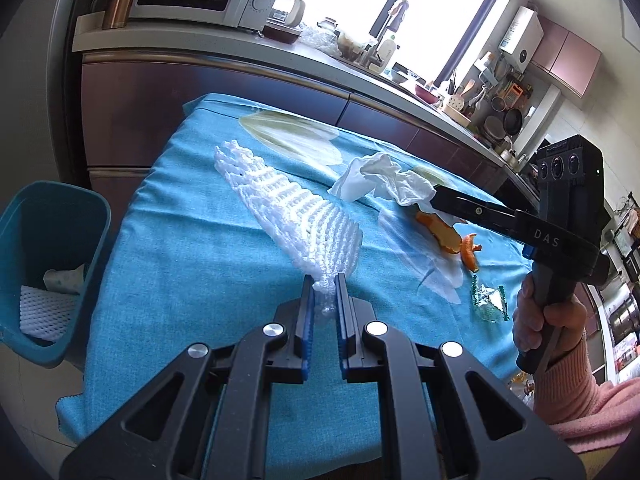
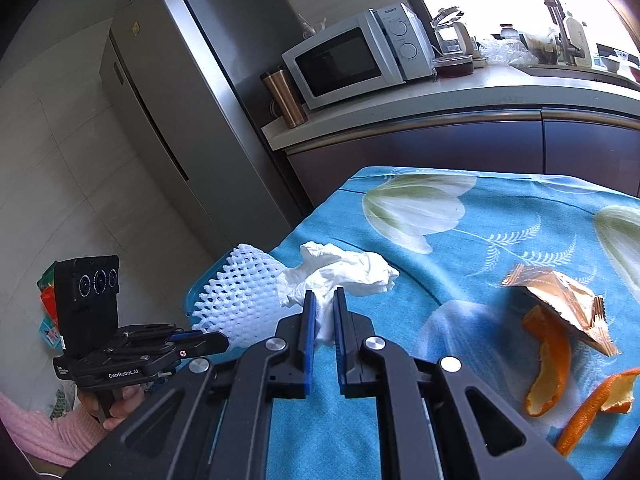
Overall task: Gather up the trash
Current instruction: 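Carry the foam net and tissue to the teal bin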
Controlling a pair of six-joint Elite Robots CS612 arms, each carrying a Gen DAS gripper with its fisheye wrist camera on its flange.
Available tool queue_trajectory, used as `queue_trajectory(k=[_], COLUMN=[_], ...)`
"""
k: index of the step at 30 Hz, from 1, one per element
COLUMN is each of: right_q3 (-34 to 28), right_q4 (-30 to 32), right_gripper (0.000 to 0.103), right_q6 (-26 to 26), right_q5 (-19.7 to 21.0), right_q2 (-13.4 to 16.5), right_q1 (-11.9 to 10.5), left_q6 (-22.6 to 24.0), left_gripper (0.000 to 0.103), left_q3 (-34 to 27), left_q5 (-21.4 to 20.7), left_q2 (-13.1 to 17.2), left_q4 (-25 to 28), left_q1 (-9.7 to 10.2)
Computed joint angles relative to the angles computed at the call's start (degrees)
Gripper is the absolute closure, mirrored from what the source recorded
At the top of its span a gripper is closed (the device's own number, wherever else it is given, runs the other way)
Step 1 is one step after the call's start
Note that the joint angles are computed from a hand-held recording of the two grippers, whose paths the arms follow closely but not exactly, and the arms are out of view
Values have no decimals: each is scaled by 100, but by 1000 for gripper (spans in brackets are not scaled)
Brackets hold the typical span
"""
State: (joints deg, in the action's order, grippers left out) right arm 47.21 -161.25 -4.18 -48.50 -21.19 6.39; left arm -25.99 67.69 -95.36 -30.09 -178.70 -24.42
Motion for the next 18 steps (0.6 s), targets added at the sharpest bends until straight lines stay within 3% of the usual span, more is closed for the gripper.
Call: queue_trajectory(k=[18], right_q3=[-295], right_q4=[368], right_gripper=[95], right_q6=[-365], right_q5=[342], right_q2=[122], right_q1=[203], left_q6=[-295], left_gripper=[93], left_q3=[857], left_q5=[382], left_q2=[-387], left_q4=[-611], left_q1=[84])
